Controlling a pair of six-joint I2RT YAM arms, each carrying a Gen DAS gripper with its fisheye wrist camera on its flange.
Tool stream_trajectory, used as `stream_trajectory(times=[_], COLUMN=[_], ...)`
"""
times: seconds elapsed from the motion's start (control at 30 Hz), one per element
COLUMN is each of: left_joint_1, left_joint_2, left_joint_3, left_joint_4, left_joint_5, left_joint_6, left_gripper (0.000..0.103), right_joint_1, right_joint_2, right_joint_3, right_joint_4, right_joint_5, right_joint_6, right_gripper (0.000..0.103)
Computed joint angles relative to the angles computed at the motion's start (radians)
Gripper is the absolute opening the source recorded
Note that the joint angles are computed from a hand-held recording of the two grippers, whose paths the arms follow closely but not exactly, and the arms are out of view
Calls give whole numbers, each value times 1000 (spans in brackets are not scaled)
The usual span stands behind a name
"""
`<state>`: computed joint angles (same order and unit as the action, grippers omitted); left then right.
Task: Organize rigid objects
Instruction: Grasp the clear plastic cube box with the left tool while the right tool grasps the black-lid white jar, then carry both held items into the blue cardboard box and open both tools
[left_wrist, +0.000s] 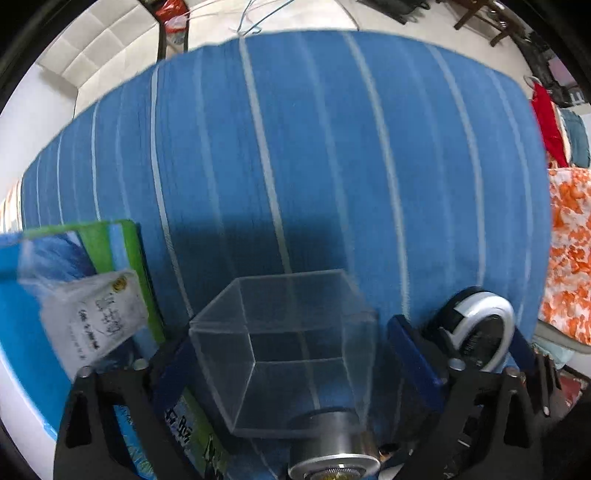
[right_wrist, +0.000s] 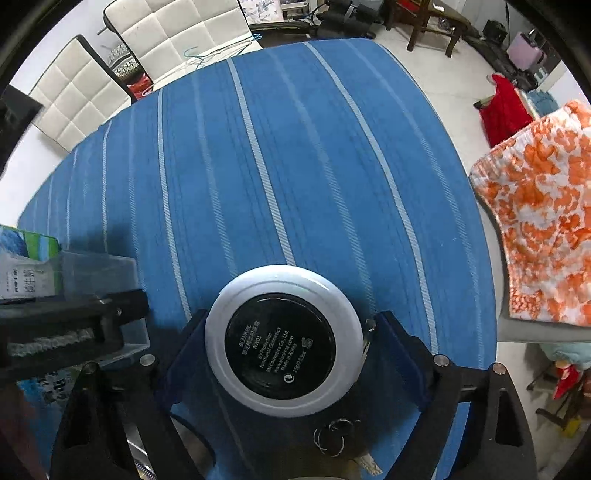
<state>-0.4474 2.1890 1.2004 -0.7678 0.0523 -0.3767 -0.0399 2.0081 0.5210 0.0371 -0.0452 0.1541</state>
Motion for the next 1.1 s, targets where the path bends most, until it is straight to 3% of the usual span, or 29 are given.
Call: stream_trajectory(times=[0.03, 0.27, 0.47, 0.73, 0.83, 0.93, 1.03, 1.1], left_joint_1=[1, -18, -56, -37, -22, 46, 175, 322], left_joint_2=[7, -90, -168, -422, -576, -742, -912, -960], left_joint_3=[-6, -108, -96, -93, -120, -172, -246, -272], left_joint_4=[5, 59, 18, -119, -168, -211, -256, -267], left_joint_5=[0, -25, -44, -31, -30, -5, 55, 97], left_joint_6=[0, -19, -54, -40, -14, 39, 127, 248], left_gripper=[63, 62, 62, 62, 62, 62, 62, 62], right_joint_1=[6, 19, -9, 9, 107, 297, 538, 696], right_joint_2=[-1, -26, -136, -613, -817, -969, -986, -914], right_joint_3=[0, 19, -30, -102, -94, -41, 53, 127], right_joint_4=[-2, -74, -122, -414, -572, -724, -807, -797], right_joint_5=[6, 25, 19, -9, 1, 37, 94, 135], right_joint_6=[6, 24, 19, 4, 74, 237, 435, 556], right_gripper=[87, 84, 84, 84, 84, 84, 84, 84])
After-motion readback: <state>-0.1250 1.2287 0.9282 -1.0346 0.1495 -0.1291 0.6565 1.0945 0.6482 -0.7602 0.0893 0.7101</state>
